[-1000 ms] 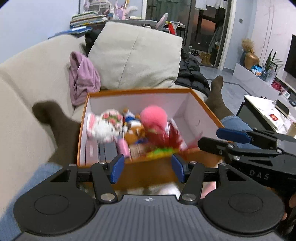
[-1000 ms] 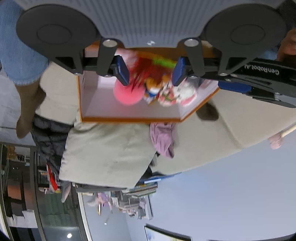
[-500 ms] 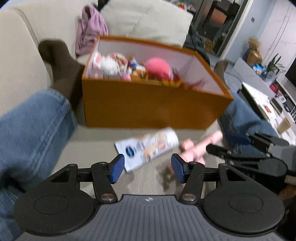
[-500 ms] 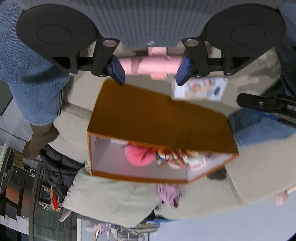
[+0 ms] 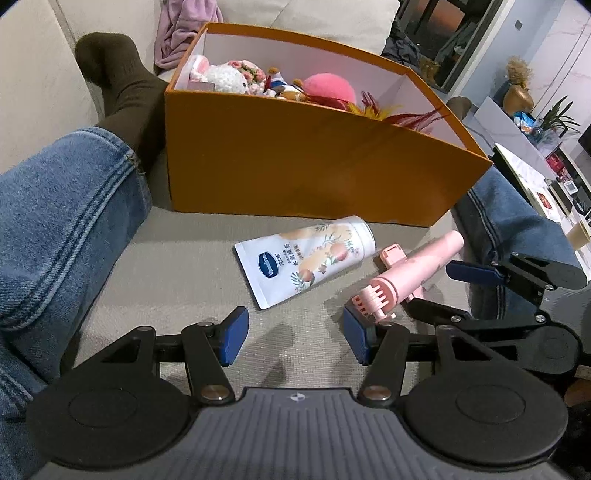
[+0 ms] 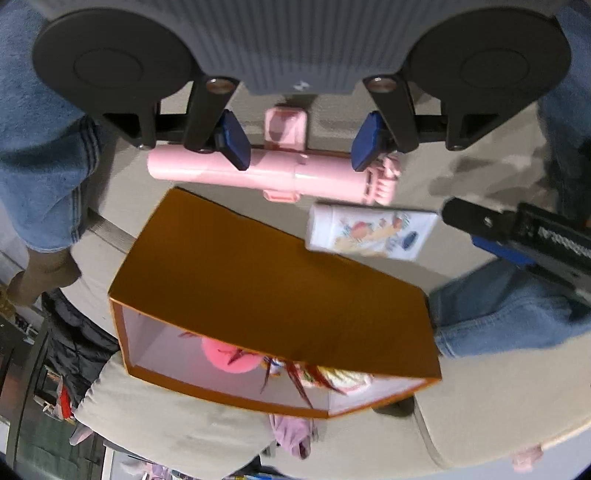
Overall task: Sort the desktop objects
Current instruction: 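Move both grippers back to the pink selfie stick and lotion tube, then grasp the pink selfie stick by its clamp with the right gripper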
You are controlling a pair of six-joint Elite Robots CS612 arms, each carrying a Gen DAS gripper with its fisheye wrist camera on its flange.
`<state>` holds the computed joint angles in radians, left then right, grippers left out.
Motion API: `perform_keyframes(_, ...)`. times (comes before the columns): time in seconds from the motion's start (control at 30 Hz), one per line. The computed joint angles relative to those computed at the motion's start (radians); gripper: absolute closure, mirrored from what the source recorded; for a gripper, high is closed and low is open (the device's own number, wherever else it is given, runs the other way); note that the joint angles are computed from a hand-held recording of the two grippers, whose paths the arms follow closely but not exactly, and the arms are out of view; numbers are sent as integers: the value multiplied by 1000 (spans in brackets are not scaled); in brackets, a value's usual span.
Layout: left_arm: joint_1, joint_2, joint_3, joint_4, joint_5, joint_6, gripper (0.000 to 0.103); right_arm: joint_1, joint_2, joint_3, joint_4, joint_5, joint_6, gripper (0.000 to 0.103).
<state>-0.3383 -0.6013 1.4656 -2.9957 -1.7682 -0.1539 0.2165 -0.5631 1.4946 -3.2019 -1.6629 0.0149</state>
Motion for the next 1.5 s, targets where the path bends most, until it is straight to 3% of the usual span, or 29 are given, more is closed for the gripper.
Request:
perform_keyframes(0.13, -1, 3, -7, 24, -2, 4, 38, -4, -1, -12, 93, 8, 19, 48)
perform_keyframes(0.27, -2, 3, -6, 30, 0, 5, 38, -5, 9, -30, 148, -5, 53, 63)
perform_keyframes(0.3, -2, 3, -6, 30, 2, 4, 38, -7, 9, -27, 136, 0, 57, 73)
perform_keyframes(0.53, -3, -1, -1, 24, 6, 3, 38, -8, -15, 5, 92, 30, 52, 74)
perform_keyframes(0.7, -4, 0, -1, 16, 2, 9, 40, -20, -33, 21, 59, 128, 69, 74)
perform_keyframes(0.83, -7, 1, 0, 13, 31, -8, 41, -11, -21, -1, 40, 114, 46, 73)
perform_keyframes(0.93, -4, 7, -10, 1, 36, -34, 49, -9, -17, -15, 31, 109, 6, 74)
perform_keyframes(1.03, -8, 8, -8, -23, 60, -33, 64, -7, -23, -26, 40, 116, -16, 74)
perform_keyframes(1.1, -8, 12, -17, -10, 73, -37, 65, -6, -25, -33, 52, 123, -35, 74)
perform_keyframes(1.2, 3, 26, -40, 10, 9, -50, 65, -10, -20, -52, 113, 182, -38, 74)
perform_keyframes(1.3, -8, 25, -36, 6, 59, -25, 65, -3, -2, -69, 116, 169, -83, 75)
perform_keyframes(1.43, 0, 20, -26, 10, 40, -42, 65, -4, -6, -78, 160, 176, -139, 73)
perform_keyframes(1.5, 0, 17, -20, 13, 50, -49, 65, -7, -6, -83, 197, 186, -163, 68)
